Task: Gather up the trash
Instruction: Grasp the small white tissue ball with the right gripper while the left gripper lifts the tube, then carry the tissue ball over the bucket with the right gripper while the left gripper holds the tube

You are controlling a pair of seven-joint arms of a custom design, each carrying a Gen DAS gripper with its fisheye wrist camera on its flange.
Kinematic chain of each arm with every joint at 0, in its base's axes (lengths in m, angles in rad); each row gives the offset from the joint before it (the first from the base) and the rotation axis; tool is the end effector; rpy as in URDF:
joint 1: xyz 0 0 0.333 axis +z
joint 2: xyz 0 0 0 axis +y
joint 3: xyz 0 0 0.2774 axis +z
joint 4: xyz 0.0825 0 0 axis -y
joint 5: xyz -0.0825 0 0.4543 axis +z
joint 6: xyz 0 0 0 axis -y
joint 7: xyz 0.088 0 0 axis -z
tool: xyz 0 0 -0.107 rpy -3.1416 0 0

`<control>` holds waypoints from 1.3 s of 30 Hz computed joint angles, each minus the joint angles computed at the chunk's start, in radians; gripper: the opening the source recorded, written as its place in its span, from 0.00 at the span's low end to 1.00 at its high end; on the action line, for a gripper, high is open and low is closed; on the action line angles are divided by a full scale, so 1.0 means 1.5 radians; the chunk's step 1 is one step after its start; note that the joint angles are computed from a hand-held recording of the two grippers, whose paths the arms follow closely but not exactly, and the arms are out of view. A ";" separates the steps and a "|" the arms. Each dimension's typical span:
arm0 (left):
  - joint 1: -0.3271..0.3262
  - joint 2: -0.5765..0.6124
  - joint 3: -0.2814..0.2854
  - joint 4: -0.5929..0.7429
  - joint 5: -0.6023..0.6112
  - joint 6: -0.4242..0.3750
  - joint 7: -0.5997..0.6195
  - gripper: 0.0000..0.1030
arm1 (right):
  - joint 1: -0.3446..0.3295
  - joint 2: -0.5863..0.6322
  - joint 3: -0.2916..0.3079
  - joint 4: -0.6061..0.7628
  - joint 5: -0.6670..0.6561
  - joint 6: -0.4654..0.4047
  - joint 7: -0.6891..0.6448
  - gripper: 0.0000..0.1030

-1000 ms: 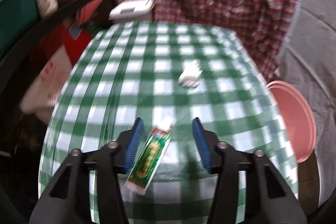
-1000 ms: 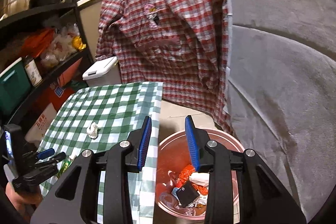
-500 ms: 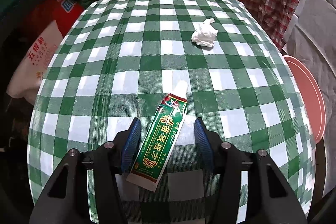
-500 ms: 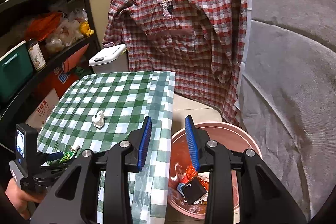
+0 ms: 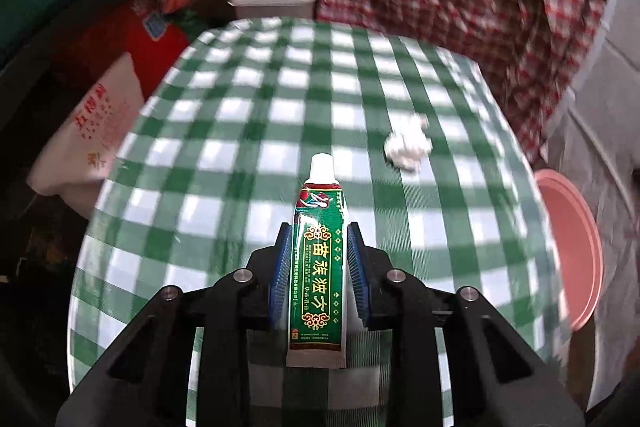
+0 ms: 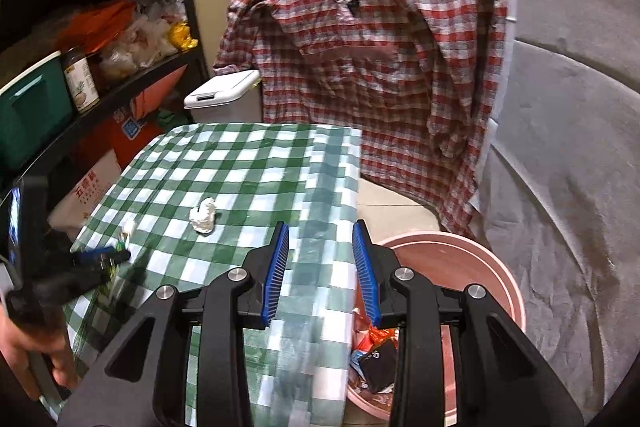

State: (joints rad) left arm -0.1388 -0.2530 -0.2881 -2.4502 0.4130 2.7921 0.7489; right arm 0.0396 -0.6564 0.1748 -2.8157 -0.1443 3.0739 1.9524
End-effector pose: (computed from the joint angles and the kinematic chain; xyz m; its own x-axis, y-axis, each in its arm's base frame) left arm 0.5011 -0.2461 0.3733 0.0097 -0.9972 0.0737 -0.8005 -0.0520 -0.5971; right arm 0.4474 0.1018 0.4182 0.0252 -0.9968 -0.0756 -0.6139 0.0442 -0.7881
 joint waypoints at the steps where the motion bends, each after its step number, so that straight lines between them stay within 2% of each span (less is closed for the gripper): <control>1: 0.003 -0.005 0.001 0.000 0.000 0.004 -0.005 0.27 | 0.008 0.011 -0.003 0.006 -0.001 0.005 -0.007 0.33; 4: 0.008 -0.019 0.009 0.000 -0.016 0.020 -0.009 0.27 | 0.032 0.050 -0.015 0.032 0.003 0.006 -0.025 0.33; 8: 0.039 -0.044 -0.003 0.003 0.016 0.027 -0.035 0.27 | 0.085 0.122 -0.044 0.080 0.028 0.018 -0.048 0.33; 11: 0.038 -0.061 0.014 -0.003 -0.015 0.040 -0.025 0.27 | 0.108 0.195 -0.042 0.131 0.041 0.033 -0.061 0.34; 15: 0.043 -0.083 0.024 -0.009 -0.053 0.048 -0.009 0.27 | 0.064 0.301 0.022 0.220 -0.002 0.022 -0.009 0.42; 16: 0.046 -0.087 0.022 -0.010 -0.058 0.050 -0.008 0.27 | 0.036 0.333 0.050 0.250 -0.046 0.014 0.030 0.43; 19: 0.062 -0.096 0.011 -0.009 -0.058 0.053 -0.013 0.27 | 0.006 0.403 0.074 0.320 -0.174 -0.011 0.131 0.47; 22: 0.072 -0.102 0.003 -0.006 -0.056 0.052 -0.016 0.27 | 0.027 0.456 0.056 0.375 -0.217 -0.035 0.167 0.48; 28: 0.084 -0.096 -0.007 0.003 -0.041 0.049 -0.013 0.27 | 0.083 0.509 0.013 0.437 -0.209 -0.084 0.158 0.48; 31: 0.073 -0.093 0.007 0.001 -0.054 0.053 -0.001 0.27 | 0.113 0.517 -0.011 0.450 -0.215 -0.113 0.156 0.36; 33: 0.073 -0.094 0.007 0.000 -0.058 0.055 0.002 0.27 | 0.125 0.517 -0.021 0.450 -0.191 -0.117 0.131 0.18; 35: 0.074 -0.096 0.005 -0.001 -0.057 0.057 0.003 0.27 | 0.141 0.510 -0.039 0.444 -0.194 -0.115 0.131 0.09; 39: 0.075 -0.102 0.003 -0.005 -0.060 0.058 0.005 0.27 | 0.162 0.475 -0.064 0.413 -0.152 -0.097 0.099 0.09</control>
